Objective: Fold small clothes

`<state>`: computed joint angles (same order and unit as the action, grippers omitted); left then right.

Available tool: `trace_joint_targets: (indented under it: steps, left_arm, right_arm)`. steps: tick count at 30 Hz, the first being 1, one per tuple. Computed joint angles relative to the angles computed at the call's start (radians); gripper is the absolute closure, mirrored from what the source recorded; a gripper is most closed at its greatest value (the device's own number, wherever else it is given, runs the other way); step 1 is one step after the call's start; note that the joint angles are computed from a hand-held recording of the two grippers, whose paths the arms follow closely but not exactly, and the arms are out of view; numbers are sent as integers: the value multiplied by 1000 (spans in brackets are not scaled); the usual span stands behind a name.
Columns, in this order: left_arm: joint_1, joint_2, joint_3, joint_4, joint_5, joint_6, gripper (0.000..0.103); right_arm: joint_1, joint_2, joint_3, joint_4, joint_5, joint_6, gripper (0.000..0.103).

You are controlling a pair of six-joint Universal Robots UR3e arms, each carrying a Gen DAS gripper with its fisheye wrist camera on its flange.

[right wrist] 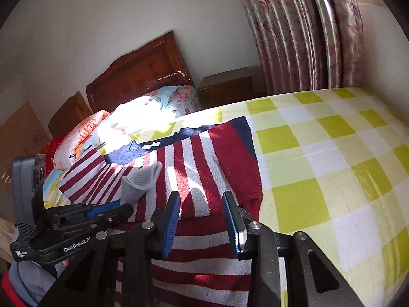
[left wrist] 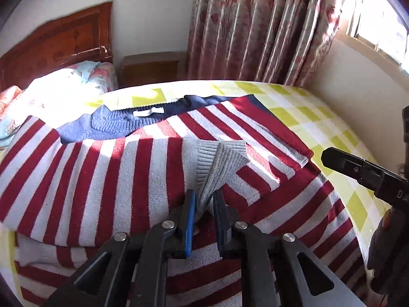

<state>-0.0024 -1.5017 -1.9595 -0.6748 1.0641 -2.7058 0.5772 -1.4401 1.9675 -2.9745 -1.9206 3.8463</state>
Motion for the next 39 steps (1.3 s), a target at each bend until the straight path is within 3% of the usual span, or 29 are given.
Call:
trace_joint_targets:
  steps: [1, 2, 4, 6, 10, 12, 15, 19, 22, 27, 28, 29, 31, 35, 39]
  left_arm:
    - [44, 32, 18, -83, -50, 17, 12]
    - [116, 90, 4, -134, -125, 31, 0]
    - [271, 270, -99, -143, -214, 26, 0]
    - [428, 394, -180, -126, -228, 0, 0]
    - [564, 348, -197, -110, -67, 3, 0]
    - [550, 286, -189, -66, 28, 3, 0]
    - [537, 219, -194, -4, 59, -3, 0]
    - [446, 105, -156, 68, 128, -35, 0]
    - [435, 77, -141, 70, 128, -36, 0]
    - [448, 76, -136, 55, 114, -46, 0]
    - [447, 76, -138, 59, 116, -47, 0]
    - [451, 77, -140, 58, 111, -47, 0]
    - [460, 78, -141, 55, 105, -51, 0]
    - [476, 70, -136, 43, 90, -60, 0]
    - [481, 69, -135, 38, 85, -63, 0]
  right_arm:
    - [-12, -34, 28, -2, 20, -9, 69]
    - [-23, -61, 53, -12, 39, -20, 69]
    - [-48, -97, 95, -39, 86, -32, 69]
    - [-85, -97, 116, -77, 163, -21, 69]
    - [-124, 8, 64, -142, 343, -2, 69]
    - [-125, 82, -5, -150, 428, -4, 69]
    - [-100, 187, -142, -99, 477, 12, 69]
    - [-72, 298, -337, 70, 438, 53, 69]
    - [-80, 301, -331, 60, 439, 139, 70]
    - [-76, 317, -365, 93, 384, 185, 73]
    - [-66, 333, -401, 126, 347, 194, 78]
    - [-55, 347, -432, 155, 314, 196, 89]
    - [-42, 357, -441, 137, 296, 174, 96]
    - [33, 266, -368, 53, 103, 24, 97]
    - [6, 138, -225, 72, 63, 8, 97]
